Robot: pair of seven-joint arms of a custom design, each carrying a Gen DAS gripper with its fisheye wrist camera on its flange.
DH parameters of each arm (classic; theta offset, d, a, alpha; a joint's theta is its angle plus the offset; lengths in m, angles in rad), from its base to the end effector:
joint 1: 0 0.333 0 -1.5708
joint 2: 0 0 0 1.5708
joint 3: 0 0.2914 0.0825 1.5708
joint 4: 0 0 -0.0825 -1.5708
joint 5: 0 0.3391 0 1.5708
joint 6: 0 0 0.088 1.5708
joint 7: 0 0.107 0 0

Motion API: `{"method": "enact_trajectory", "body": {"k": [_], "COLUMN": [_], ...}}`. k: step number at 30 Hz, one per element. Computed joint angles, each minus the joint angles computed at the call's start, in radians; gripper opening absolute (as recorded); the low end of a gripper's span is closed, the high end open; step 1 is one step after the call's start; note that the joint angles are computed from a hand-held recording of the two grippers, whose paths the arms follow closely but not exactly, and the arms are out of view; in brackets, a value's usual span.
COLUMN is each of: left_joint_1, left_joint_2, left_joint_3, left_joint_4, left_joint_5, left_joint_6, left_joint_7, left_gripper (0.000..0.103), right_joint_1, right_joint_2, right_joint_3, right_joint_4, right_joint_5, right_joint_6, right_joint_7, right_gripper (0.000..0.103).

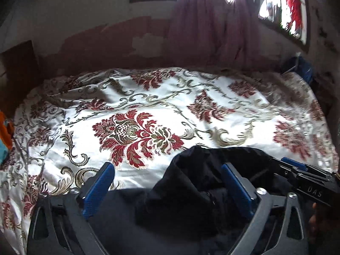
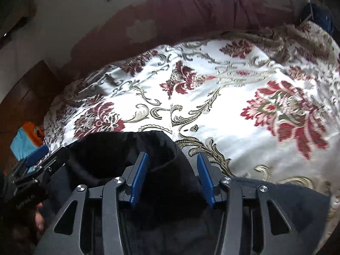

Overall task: Fold large clothes
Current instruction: 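Lift the hem with both tools and fold it toward the collar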

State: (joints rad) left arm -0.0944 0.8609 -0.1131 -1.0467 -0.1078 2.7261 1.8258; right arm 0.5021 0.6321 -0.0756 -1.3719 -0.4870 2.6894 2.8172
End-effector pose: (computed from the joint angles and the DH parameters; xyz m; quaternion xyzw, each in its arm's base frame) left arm 0.7512 -0.1161 0.4188 -0.5405 0.7377 -0.3263 0.2393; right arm 0.6387 0.3227 0.4215 -0.5030 0.7782 -0.1734 0.3336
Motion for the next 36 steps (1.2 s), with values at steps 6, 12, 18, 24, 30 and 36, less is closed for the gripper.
{"method": "enact_trajectory", "body": {"k": [6,12,18,24,30,36], "left_joint_1": [-0.041,0.078,0.168,0.187,0.135,0.052], "left_joint_2": [0.143,0.064,-0.094,-0.228,-0.25,-0.187], "left_joint_3": [0.042,-0.108,-0.131,-0.106,-0.026,0.061], "left_joint_4": [0.234,0.103,-0.115,-0.315,-0.367,-0.338], "left_joint_5": [0.077,-0.069,-0.166,-0.203,-0.128,0.038], "left_joint_6": [-0.118,-0.099,-0.083,-0.085,-0.16,-0.193], "left_joint_7": [-0.035,0.173,0.332,0.483,0.457,0.341], "left_gripper": [0.031,0.006,0.005,0.004,0.004,0.003], "right_joint_1": [-0.012,0.035,0.017,-0.017,-0.028,0.0], "right_joint_2": [0.026,-0.127,-0.317,-0.348,-0.312,-0.242], "right_joint_3": [0.004,-0.045,-0.005,0.105,0.149,0.129], "right_joint_4": [0.029,-0.177,-0.401,-0.413,-0.401,-0.368], "right_joint_5": [0.025,-0.103,-0.255,-0.207,-0.092,-0.076], "right_joint_6": [0.008,0.09,0.129,-0.035,-0.114,-0.152], "right_joint_7": [-0.03,0.026,0.024,-0.203,-0.352,-0.375], "right_gripper": [0.02,0.007,0.006,0.005,0.005,0.005]}}
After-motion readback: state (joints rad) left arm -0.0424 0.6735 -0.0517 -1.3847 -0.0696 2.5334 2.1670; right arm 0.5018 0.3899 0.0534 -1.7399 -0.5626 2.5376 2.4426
